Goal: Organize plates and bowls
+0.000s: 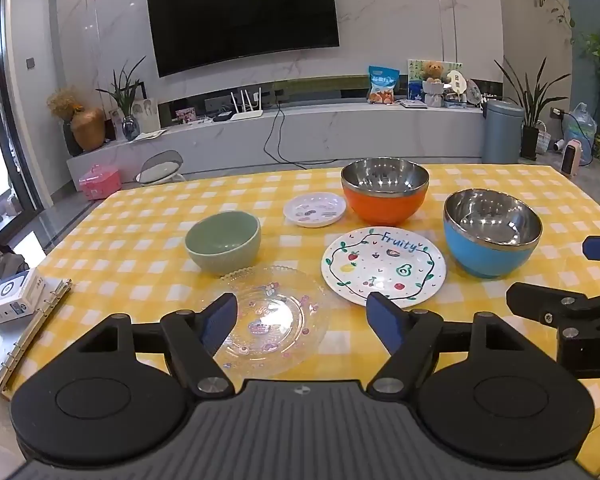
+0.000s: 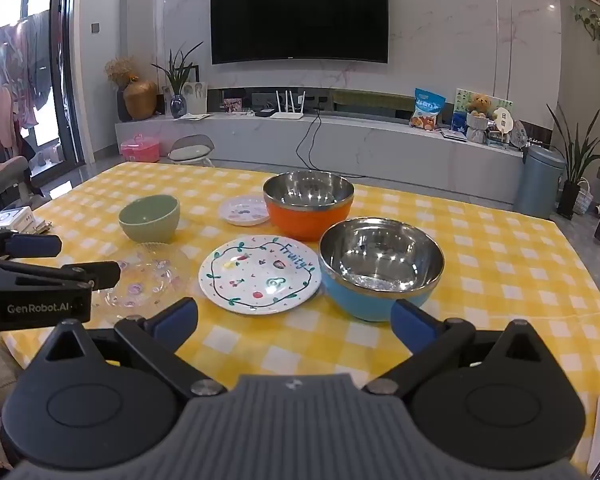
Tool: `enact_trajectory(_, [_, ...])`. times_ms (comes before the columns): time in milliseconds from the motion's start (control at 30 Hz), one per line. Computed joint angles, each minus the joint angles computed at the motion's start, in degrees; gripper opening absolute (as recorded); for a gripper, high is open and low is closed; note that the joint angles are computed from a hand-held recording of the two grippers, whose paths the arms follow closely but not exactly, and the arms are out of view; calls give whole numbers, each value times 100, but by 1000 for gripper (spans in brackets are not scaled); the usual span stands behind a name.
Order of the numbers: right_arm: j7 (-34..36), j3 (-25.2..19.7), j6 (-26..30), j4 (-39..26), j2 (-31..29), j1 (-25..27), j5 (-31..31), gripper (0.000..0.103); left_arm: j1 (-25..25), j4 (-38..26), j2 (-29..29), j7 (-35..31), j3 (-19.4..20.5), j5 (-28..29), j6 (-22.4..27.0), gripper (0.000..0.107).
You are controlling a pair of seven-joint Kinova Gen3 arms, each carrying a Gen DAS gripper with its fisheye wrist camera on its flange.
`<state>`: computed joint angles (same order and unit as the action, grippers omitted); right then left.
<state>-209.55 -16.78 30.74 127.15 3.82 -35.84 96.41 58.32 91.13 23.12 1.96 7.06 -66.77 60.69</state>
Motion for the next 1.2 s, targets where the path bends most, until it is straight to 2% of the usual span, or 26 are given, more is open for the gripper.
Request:
enact_trajectory(267, [144,15,-60,-27,-33,9,-178,101,-35,-59,-6,-146,38,145,-11,82])
enact_trajectory(833, [170,55,-111,-14,-18,52,-162,101,-2,-37,6,-152,-7,154,-57,82])
enact_trajectory(1200, [349,28,14,-69,12,-40,-367,101,-11,8,-7,-110,-5,153,-95,82])
